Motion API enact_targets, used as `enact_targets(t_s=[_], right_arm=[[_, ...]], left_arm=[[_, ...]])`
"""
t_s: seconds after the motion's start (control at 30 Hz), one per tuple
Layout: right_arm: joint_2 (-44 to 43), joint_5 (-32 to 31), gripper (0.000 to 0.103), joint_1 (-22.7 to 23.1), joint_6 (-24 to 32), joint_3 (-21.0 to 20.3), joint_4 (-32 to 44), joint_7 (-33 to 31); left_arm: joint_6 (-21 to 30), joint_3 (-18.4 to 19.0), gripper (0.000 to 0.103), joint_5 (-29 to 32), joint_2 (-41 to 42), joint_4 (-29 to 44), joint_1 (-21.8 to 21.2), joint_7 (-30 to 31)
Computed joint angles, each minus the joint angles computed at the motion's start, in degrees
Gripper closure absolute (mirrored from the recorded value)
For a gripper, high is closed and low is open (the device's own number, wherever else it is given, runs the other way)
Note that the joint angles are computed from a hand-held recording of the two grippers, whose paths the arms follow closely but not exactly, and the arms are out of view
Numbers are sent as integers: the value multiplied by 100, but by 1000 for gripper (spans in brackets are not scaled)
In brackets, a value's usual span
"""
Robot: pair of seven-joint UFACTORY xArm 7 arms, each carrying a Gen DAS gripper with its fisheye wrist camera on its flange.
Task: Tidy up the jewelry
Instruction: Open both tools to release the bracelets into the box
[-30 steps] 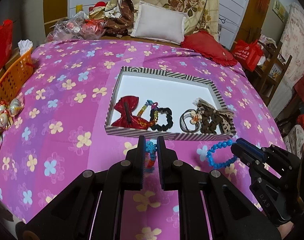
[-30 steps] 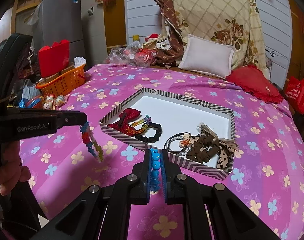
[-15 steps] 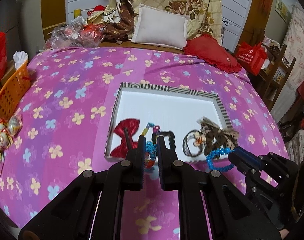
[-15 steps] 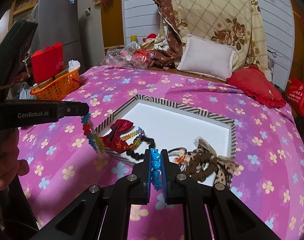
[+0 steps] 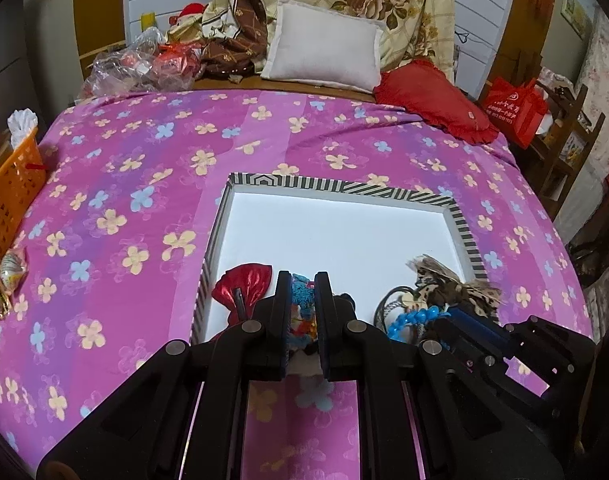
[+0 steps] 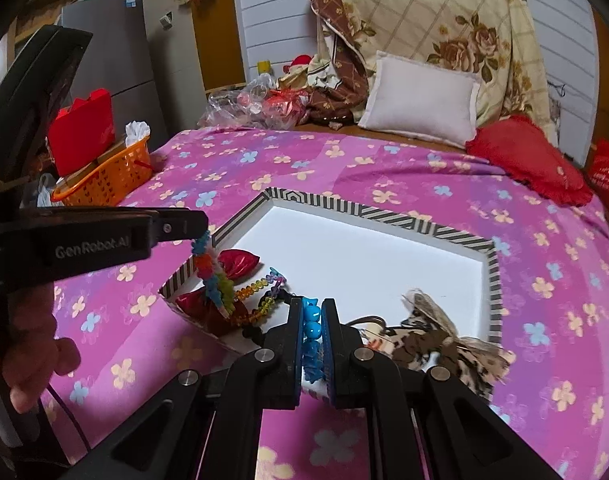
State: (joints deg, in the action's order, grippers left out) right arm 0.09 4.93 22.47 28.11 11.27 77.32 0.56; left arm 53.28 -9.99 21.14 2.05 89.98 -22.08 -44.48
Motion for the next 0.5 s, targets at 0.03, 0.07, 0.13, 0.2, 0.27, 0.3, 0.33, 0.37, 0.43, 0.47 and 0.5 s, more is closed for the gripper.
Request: enact_targets(t_s=[0.03,0.07,0.13,0.2,0.27,0.3,0.33,0.37,0.43,0.47,0.5], right_arm=[[75,53,95,2,4,1,54,-27],[139,83,95,4,6,3,98,-38],[281,135,95,2,23,1,194,-55],[423,206,95,-19,56,-10,283,-67],[556,296,95,-54,82,-25,352,-71],[623,317,95,-72,99,-37,390,-60],[683,298,95,-83,120,-52,421,-20],[734,271,95,-95,132,-68,439,15],[847,195,95,-117,171,-101,487,97],[905,132,95,-125,181,-127,501,170],[936,120,95,-145,186,-138,499,195]], left_arm=[[3,3,93,5,43,23,2,-4],[-6,16,93,-5,82,27,8,-2],[-17,46,93,-30,168,43,18,1],[-17,78,93,-63,251,70,21,6],[-28,112,93,-101,322,69,26,12],[-30,129,93,-107,354,65,27,12],[-36,145,93,-122,389,61,30,13],[-54,161,93,-141,407,35,34,18],[-65,189,93,-174,454,-2,42,16],[-75,200,93,-189,468,-22,45,12],[-87,212,93,-210,487,-57,52,3]])
